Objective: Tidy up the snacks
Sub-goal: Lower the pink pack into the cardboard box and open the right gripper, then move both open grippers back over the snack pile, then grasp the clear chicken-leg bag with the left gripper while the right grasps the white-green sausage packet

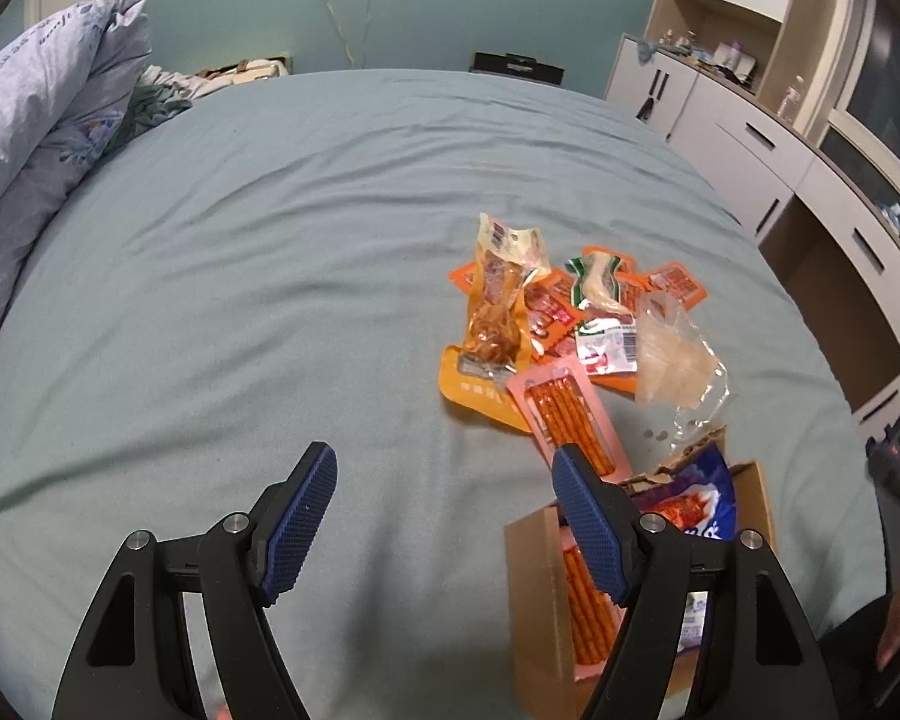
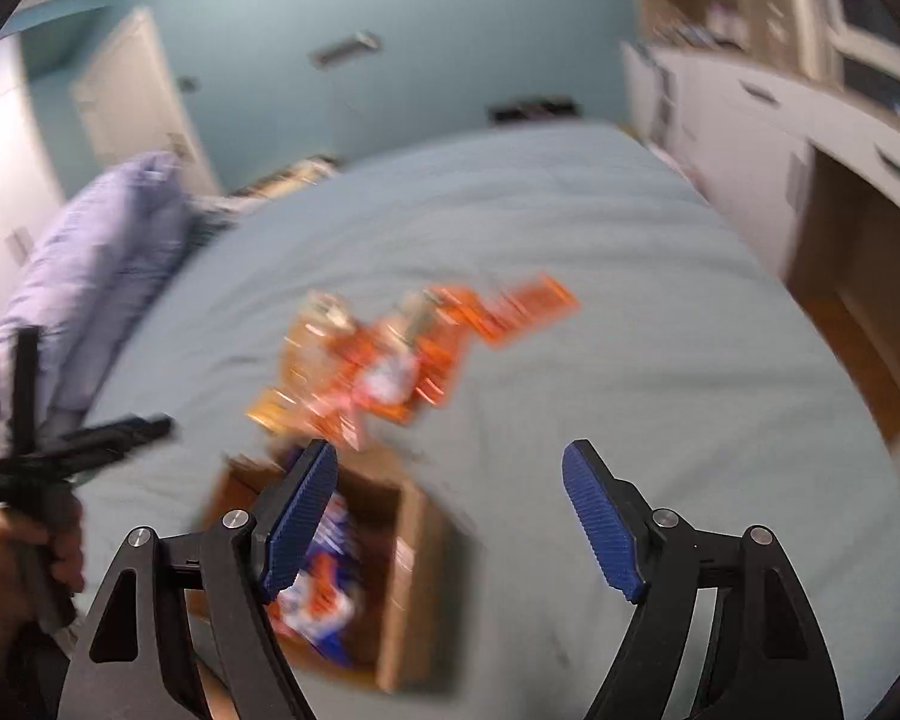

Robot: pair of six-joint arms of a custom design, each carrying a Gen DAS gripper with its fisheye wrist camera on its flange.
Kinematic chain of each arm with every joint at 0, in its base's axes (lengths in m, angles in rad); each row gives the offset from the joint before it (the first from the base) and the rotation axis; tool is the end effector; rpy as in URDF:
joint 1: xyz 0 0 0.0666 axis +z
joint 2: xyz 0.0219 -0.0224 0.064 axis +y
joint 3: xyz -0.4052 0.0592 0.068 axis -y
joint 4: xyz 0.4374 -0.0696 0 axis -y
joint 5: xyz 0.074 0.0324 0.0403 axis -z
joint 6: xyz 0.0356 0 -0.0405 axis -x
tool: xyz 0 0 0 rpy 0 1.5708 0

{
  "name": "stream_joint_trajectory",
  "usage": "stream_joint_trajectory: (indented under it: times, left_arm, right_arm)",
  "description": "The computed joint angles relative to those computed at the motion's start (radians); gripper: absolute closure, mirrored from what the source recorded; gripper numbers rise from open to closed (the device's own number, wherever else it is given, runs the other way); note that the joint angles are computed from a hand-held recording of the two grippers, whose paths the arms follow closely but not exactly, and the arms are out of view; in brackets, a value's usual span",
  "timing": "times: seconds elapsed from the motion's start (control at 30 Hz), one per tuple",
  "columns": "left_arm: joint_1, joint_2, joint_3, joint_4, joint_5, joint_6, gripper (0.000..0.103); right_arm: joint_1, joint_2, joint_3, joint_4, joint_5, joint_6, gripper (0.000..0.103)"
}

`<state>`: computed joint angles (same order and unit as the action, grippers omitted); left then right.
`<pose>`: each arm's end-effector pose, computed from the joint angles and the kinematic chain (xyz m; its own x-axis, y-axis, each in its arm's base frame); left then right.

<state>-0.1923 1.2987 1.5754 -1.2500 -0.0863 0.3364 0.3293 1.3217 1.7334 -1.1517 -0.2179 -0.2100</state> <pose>0.4527 -0.0854 0.5680 -0.8132 -0.1767 -0.5546 -0.1331 0.9840 -0.1184 0.4414 0.1585 0.6416 -0.7214 -0.0314 -0.6919 -0.3235 0.8986 0.2965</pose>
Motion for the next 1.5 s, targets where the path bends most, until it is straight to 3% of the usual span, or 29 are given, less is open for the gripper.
stream_joint_trajectory:
  times: [0.07,0.23,0.43,0.57,0.87,1.03,1.23,1.3,1.37,1.5]
  left_arm:
    - [-0.005,0.003,0.004,-0.002,-0.006,-0.005,0.028]
    - [-0.014,0.011,0.005,-0.023,-0.031,-0.025,0.028]
    - [0.001,0.023,0.010,-0.032,0.001,-0.013,0.028]
    - [0.010,0.049,0.033,-0.037,0.007,-0.034,0.028]
    - [0.051,0.203,0.147,-0.053,0.092,-0.098,0.027]
    - [0.051,0.322,0.226,-0.069,0.114,-0.146,0.027]
    - [0.043,0.441,0.317,-0.103,0.147,-0.188,0.028]
    - [0.046,0.467,0.332,-0.123,0.153,-0.181,0.036]
    - [0.045,0.461,0.321,-0.094,0.140,-0.171,0.061]
    - [0.059,0.469,0.348,-0.122,0.179,-0.135,0.067]
  right_arm:
    - [-0.003,0.026,0.026,-0.078,-0.040,-0.037,0.026]
    - [0.027,0.083,0.076,-0.094,-0.012,-0.085,0.026]
    - [-0.015,0.184,0.182,-0.189,-0.084,-0.072,0.026]
    - [-0.034,0.190,0.196,-0.186,-0.115,-0.086,0.026]
    - [-0.057,0.260,0.229,-0.145,-0.169,-0.143,0.026]
    - [-0.071,0.325,0.287,-0.171,-0.218,-0.174,0.026]
    - [-0.060,0.422,0.395,-0.214,-0.195,-0.141,0.026]
    - [-0.054,0.451,0.432,-0.212,-0.214,-0.126,0.026]
    - [-0.046,0.488,0.477,-0.207,-0.242,-0.106,0.026]
    - [-0.019,0.636,0.684,-0.279,-0.283,-0.024,0.026]
